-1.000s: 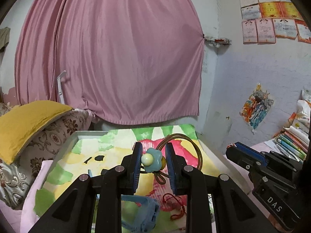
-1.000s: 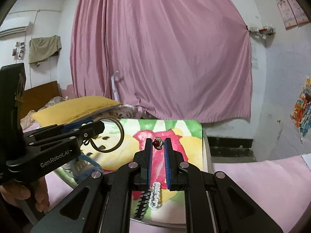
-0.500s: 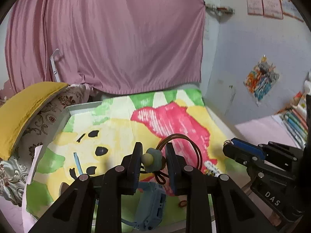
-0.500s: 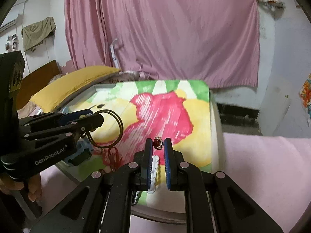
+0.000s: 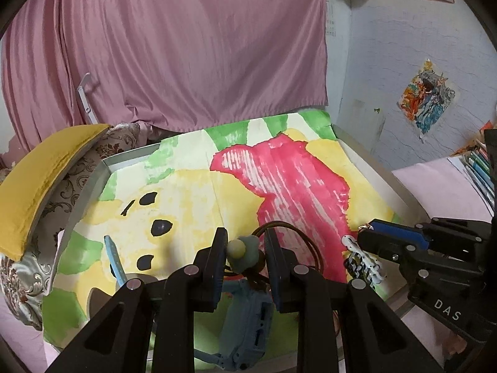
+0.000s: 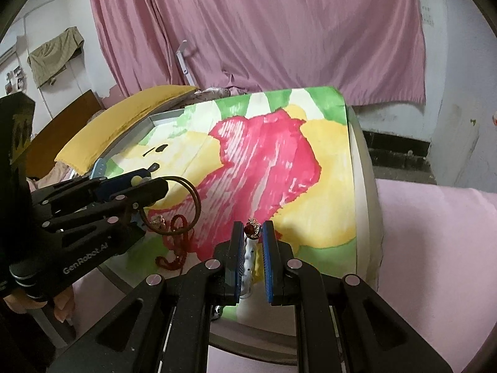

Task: Organize jewelry
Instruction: 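Carry the red earring with the right tool while the left tool carries the green keychain into the tray, then open the right tool inside the tray while the left tool opens to release the keychain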

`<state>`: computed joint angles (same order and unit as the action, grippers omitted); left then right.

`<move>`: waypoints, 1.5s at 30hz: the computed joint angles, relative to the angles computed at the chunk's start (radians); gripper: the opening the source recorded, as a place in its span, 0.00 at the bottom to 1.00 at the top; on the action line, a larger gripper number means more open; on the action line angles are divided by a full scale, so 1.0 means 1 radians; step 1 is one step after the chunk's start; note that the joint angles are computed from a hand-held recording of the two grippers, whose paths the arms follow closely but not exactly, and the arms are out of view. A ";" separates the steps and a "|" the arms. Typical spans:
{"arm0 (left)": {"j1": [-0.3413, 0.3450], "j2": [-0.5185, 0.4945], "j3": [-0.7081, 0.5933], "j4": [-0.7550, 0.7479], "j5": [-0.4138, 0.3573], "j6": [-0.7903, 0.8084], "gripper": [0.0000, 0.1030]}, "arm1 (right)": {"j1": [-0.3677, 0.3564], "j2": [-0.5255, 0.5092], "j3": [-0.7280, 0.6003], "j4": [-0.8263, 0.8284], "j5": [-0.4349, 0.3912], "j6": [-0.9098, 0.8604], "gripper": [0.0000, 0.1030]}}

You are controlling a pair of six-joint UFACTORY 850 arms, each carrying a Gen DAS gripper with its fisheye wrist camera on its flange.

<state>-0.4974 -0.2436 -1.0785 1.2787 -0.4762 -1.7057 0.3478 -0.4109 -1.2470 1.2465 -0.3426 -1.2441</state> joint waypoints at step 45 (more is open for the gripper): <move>-0.212 0.353 0.380 0.442 -0.293 -0.612 0.99 | 0.001 0.434 0.496 1.339 -0.135 -1.432 0.98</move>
<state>-0.7091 0.1092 -0.6988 1.7210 -0.7688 -2.3175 0.3487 0.0227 -0.7505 2.5854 -0.4778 -2.6763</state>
